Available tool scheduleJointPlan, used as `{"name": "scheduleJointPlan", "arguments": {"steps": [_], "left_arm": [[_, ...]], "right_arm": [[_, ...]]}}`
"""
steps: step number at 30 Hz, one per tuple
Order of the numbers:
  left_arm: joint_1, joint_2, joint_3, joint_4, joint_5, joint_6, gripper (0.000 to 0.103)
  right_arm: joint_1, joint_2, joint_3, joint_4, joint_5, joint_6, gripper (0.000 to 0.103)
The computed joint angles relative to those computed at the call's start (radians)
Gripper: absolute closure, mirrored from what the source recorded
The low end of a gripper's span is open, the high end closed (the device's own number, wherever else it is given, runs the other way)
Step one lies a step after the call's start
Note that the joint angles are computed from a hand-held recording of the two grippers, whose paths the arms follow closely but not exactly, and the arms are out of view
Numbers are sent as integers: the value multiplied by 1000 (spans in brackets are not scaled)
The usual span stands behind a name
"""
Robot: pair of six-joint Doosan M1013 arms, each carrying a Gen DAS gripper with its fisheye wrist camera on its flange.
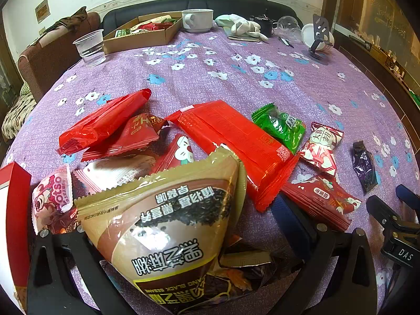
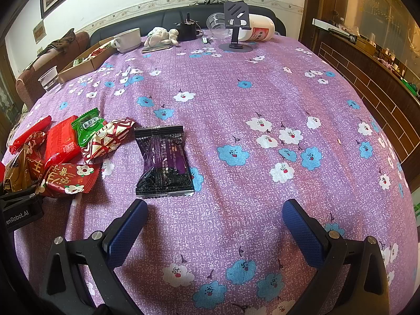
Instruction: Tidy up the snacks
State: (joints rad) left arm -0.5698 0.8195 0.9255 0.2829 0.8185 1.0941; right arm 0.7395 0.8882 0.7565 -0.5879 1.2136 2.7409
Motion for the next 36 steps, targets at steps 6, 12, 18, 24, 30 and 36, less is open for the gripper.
{"name": "scheduleJointPlan", "arguments": {"steps": [6, 12, 18, 24, 30, 36], "left_arm": [[0, -2, 5, 0, -3, -1, 0], [0, -5, 12, 3, -5, -2, 0], [-2, 3, -3, 8, 4, -9, 0], [-2, 15, -26, 0, 10, -7, 0], [-3, 21, -36, 0, 15, -6, 0], [-3, 23, -43, -9, 36, -3, 0]], "right_arm": [[0, 0, 0, 0, 0, 0, 0], [0, 0, 0, 0, 0, 0, 0], [0, 0, 0, 0, 0, 0, 0], [0, 0, 1, 0, 0, 0, 0], [0, 0, 1, 0, 0, 0, 0], [-3, -3, 1, 19, -1, -22, 0]]}}
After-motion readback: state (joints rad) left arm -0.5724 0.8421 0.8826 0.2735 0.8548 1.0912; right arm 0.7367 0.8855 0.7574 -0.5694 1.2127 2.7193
